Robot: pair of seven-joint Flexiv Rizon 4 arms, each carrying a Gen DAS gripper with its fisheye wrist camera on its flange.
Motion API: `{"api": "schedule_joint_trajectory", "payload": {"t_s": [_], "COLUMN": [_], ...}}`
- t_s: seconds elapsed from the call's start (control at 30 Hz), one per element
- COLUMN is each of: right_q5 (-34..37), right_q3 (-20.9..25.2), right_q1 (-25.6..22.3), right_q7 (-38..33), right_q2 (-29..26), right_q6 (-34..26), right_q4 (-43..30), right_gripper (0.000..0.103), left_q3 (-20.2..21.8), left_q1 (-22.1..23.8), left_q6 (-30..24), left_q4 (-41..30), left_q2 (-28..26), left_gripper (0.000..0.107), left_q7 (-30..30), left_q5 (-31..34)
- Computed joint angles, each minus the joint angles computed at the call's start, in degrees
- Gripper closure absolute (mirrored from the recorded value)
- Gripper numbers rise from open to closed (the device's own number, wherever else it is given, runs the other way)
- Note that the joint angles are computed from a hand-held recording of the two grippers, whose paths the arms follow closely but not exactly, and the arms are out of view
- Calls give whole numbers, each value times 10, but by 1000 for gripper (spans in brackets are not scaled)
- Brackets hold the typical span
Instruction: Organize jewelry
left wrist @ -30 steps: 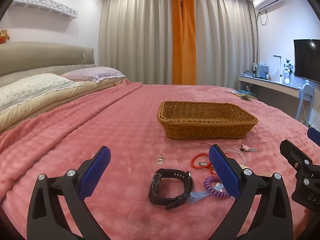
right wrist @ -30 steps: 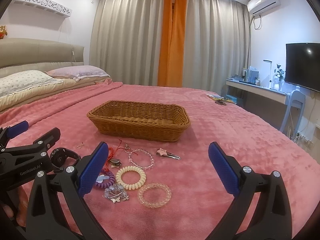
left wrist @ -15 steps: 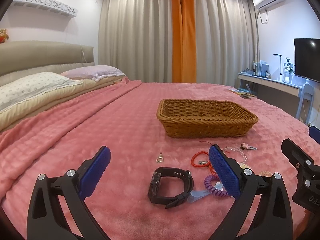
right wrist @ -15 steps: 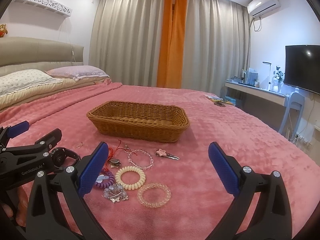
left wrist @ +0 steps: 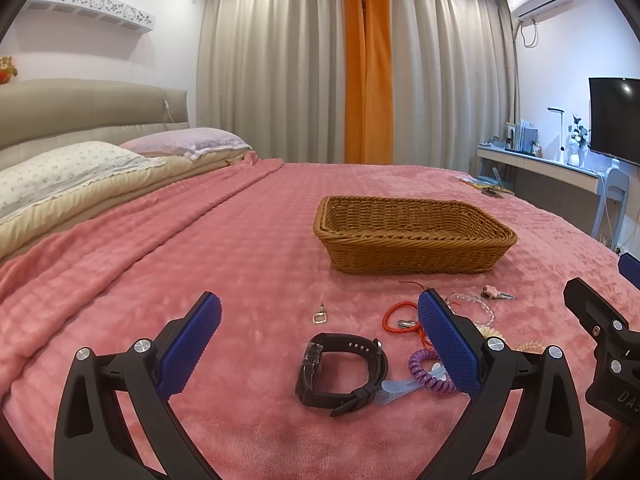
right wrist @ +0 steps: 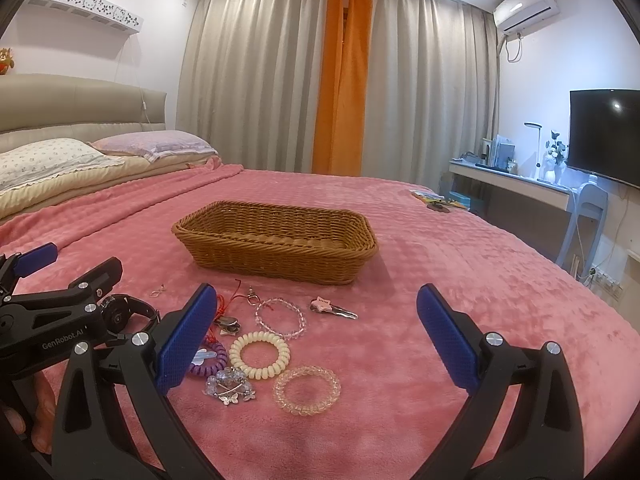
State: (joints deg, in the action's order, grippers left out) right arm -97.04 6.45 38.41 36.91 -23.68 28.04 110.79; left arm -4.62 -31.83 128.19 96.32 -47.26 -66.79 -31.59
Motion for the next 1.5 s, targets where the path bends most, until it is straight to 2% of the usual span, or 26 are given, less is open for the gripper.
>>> {"api": "schedule_joint_trajectory", "payload": {"t_s": [0.83,1.17,1.23,1.3,1.37,1.43,1.5], "right_q5": [0,31,39,55,72,83,94], "right_q3": [0,-1,-2,-1,-1,-1,-2], "right_q1": [3,1,-3,-8,-14,-20,-22], "right_q7": [-10,-21,-26,-27,-27,-28,-34], "right_q2": [0,-6,-7,-4,-2,0,-2], "right_q6": [-7,-2,12,22,36,52,60], "right_q4": [1,-10,-12,-12,-9,-8,-10], "right_gripper": [8,8,8,9,14,20,23], "left_q3": [3,-5,-30,-67,-105,-140,-182], "left_q1": [-3,4,35,89,148,201,253], "left_q6": [-2,2,-4,-16,-58,-104,-139], "left_q4": [0,0,12,29,44,55,60], "left_q2": [0,-1,7,21,37,51,56], "left_gripper": [11,11,11,11,13,19,20], "left_q7": [-1,-9,-42,-100,-148,-179,-205], "left_q5": [-4,4,40,96,156,202,245]}}
